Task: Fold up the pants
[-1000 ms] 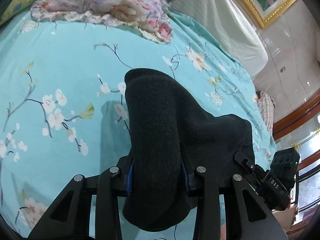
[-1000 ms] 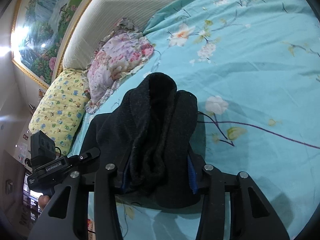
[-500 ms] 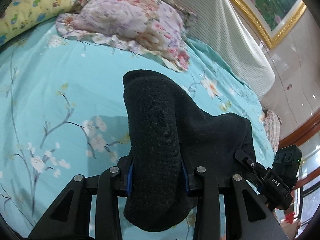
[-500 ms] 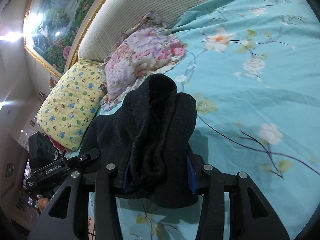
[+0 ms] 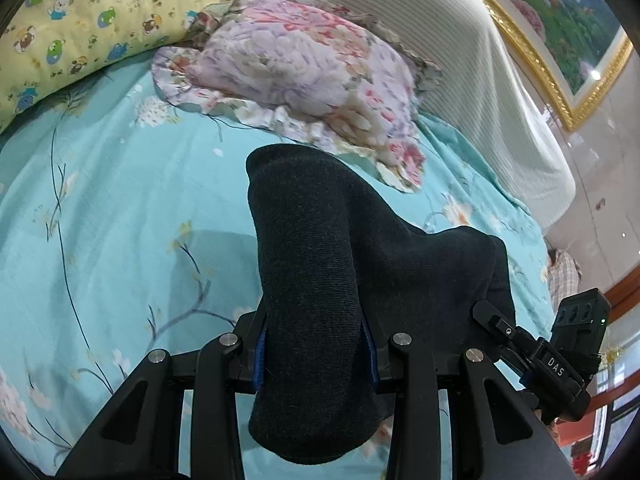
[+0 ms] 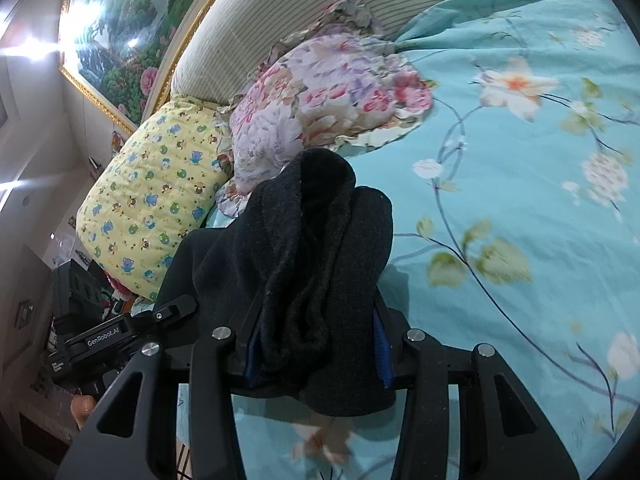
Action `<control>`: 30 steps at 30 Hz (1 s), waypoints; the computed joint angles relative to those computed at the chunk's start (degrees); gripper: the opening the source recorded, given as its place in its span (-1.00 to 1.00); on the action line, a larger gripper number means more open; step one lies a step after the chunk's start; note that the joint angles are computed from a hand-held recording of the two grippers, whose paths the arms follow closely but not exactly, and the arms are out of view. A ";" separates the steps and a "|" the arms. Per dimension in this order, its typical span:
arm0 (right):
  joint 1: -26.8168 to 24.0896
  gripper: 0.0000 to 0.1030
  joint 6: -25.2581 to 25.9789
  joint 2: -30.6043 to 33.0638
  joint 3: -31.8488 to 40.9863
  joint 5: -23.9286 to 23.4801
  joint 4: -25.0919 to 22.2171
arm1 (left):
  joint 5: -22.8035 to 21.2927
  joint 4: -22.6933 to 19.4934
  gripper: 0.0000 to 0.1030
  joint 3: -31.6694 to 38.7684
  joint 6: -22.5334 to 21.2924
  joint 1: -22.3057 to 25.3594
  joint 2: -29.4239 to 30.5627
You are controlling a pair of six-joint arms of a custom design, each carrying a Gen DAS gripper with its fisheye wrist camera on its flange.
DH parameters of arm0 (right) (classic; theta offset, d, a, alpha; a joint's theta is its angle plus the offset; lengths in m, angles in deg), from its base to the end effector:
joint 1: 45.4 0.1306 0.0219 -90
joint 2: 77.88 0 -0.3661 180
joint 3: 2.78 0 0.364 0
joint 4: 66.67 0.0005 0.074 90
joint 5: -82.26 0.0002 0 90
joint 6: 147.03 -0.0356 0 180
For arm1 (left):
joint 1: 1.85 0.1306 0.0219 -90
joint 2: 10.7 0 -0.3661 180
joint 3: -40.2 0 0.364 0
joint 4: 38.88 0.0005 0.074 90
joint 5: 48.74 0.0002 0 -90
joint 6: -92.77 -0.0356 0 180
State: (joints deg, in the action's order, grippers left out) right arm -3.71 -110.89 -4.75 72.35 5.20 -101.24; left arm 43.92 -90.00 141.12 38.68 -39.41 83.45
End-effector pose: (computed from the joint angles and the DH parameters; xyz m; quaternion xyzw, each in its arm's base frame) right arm 0.2826 0.2404 0.4350 0.1462 0.8608 0.2871 0.3940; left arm 0.3856 -0.2992 0.4619 0.0223 0.9212 -0.2491 0.2980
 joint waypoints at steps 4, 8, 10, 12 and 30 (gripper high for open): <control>-2.10 -0.11 2.06 3.27 2.33 -2.92 0.64 | -1.17 -1.27 -0.29 1.91 -0.88 1.10 1.61; -3.61 -0.11 3.68 5.82 4.29 -5.20 0.88 | -1.82 -1.84 -0.29 3.62 -1.64 2.11 3.23; -4.30 -0.11 4.37 6.96 5.16 -6.08 1.03 | -1.75 -1.99 -0.29 4.16 -1.59 2.57 3.97; -4.88 -0.11 4.79 7.79 5.70 -6.70 1.26 | -1.66 -2.00 -0.29 4.47 -1.56 2.87 4.49; -7.08 0.14 5.31 10.97 5.77 -8.08 -0.48 | -1.97 0.52 0.07 0.10 -2.49 3.89 4.31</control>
